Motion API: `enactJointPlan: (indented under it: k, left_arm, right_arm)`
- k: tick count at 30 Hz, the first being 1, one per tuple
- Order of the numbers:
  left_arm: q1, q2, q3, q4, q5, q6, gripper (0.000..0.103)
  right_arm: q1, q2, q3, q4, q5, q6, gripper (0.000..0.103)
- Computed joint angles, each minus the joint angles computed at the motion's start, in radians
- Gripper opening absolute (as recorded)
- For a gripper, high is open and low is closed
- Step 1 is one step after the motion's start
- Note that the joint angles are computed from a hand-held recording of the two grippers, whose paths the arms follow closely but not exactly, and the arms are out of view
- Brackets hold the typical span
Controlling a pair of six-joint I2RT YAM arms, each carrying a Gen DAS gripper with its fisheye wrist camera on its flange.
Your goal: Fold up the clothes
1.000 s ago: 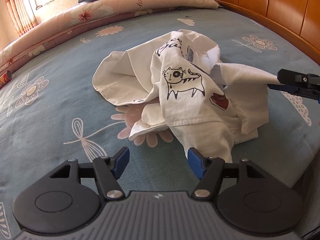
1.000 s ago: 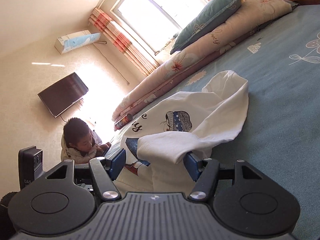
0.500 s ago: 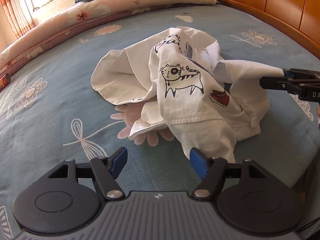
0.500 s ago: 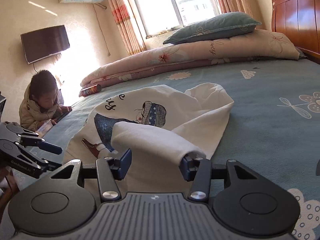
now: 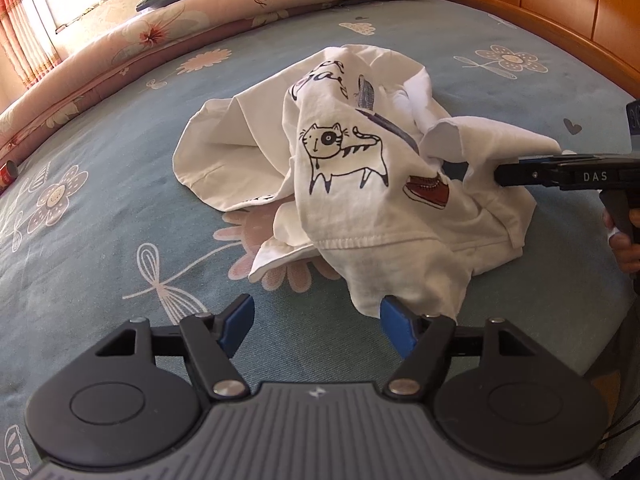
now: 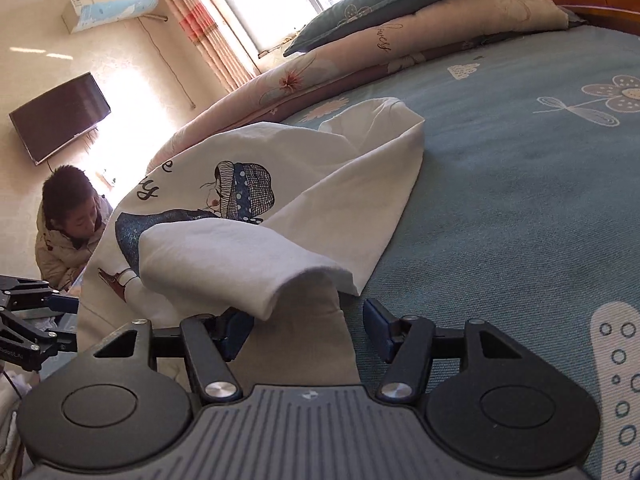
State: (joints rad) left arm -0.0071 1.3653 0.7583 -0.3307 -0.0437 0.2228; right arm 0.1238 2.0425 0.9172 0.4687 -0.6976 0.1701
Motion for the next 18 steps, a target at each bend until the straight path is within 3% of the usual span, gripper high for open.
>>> enactJointPlan:
  k: [2, 3, 4, 7, 11, 18]
  left_arm:
    - [0.003, 0.003, 0.003, -0.002, -0.002, 0.004, 0.071]
    - [0.005, 0.004, 0.004, -0.002, -0.003, 0.005, 0.071]
    - [0.007, 0.007, 0.006, -0.002, -0.003, 0.005, 0.071]
    - [0.007, 0.016, 0.013, -0.003, -0.004, 0.001, 0.071]
    - [0.007, 0.018, 0.012, 0.008, -0.003, -0.003, 0.076]
    - [0.006, -0.007, -0.002, 0.004, 0.012, -0.006, 0.076]
  right_arm:
    - [-0.008, 0.024, 0.025, -0.021, -0.046, 0.009, 0.064]
    - [-0.011, 0.037, 0.037, -0.031, -0.068, 0.014, 0.058]
    - [-0.013, 0.027, 0.033, -0.042, -0.064, 0.007, 0.045]
    - [-0.026, -0.017, 0.017, -0.092, -0.053, -0.031, 0.018]
    - [-0.074, -0.101, -0.005, -0.171, -0.066, -0.086, 0.014]
    - [-0.142, -0.238, 0.018, -0.35, 0.063, -0.223, 0.013]
